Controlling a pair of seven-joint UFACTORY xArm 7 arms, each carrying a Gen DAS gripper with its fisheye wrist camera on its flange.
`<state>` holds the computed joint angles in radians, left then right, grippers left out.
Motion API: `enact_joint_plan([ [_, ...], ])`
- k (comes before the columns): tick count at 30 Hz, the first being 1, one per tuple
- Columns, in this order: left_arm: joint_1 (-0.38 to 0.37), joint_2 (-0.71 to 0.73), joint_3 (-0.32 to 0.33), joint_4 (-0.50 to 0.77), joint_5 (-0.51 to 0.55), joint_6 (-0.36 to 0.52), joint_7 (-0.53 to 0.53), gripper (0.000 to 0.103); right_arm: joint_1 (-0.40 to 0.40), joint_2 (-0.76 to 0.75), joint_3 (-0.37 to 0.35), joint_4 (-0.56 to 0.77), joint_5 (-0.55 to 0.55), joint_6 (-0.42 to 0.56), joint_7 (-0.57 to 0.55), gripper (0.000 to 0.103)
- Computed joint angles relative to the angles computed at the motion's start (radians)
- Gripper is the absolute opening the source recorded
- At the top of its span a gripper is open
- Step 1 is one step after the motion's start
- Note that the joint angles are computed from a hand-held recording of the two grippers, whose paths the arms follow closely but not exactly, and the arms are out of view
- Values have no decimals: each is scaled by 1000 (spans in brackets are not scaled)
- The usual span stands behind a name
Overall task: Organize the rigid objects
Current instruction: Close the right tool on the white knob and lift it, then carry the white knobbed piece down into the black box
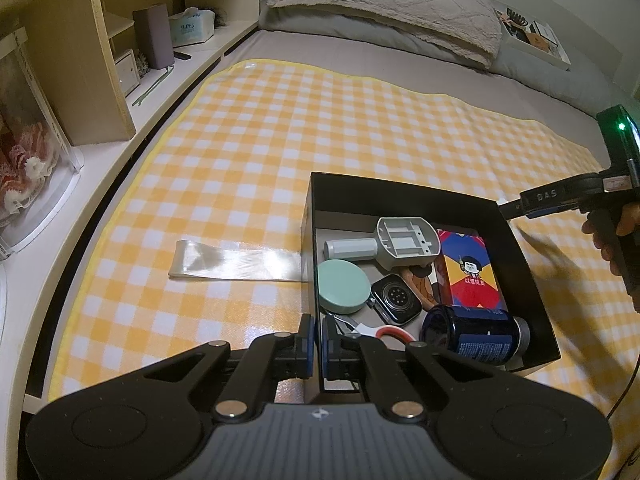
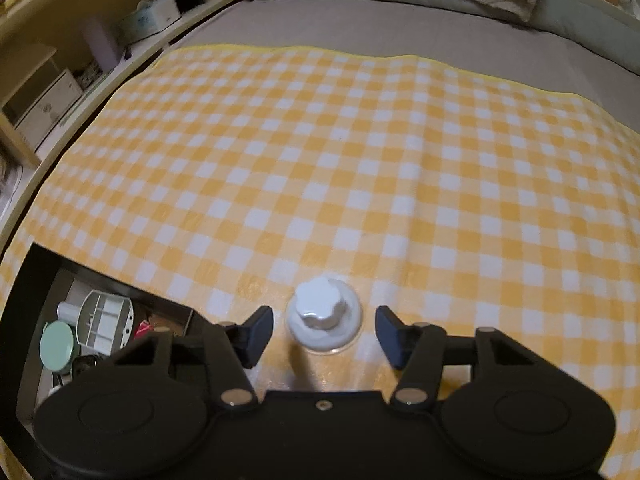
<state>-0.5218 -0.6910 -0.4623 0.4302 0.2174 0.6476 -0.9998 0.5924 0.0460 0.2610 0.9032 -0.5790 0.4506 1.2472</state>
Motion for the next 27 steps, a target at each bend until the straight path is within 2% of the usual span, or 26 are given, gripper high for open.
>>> enact_joint_plan([
  [5,6,4,-15,5,13,9,-11,3,24,42,-8,44,-94,27,33,57],
  [8,7,7,-20,5,25,10,-15,3,30,52,-17,50,-115,27,31,48],
  [12,10,15,-29,9,45,13,-15,3,29,61,-23,48,-94,19,-16,30],
  [13,10,17,-31,10,50,14,-15,3,30,58,-26,43,-100,13,-20,29],
  [22,11,31,-31,11,67,13,-17,4,30,53,-31,48,-112,22,-66,28],
  [27,14,44,-21,16,64,9,-24,4,20,7,-32,32,-174,-5,-4,28],
])
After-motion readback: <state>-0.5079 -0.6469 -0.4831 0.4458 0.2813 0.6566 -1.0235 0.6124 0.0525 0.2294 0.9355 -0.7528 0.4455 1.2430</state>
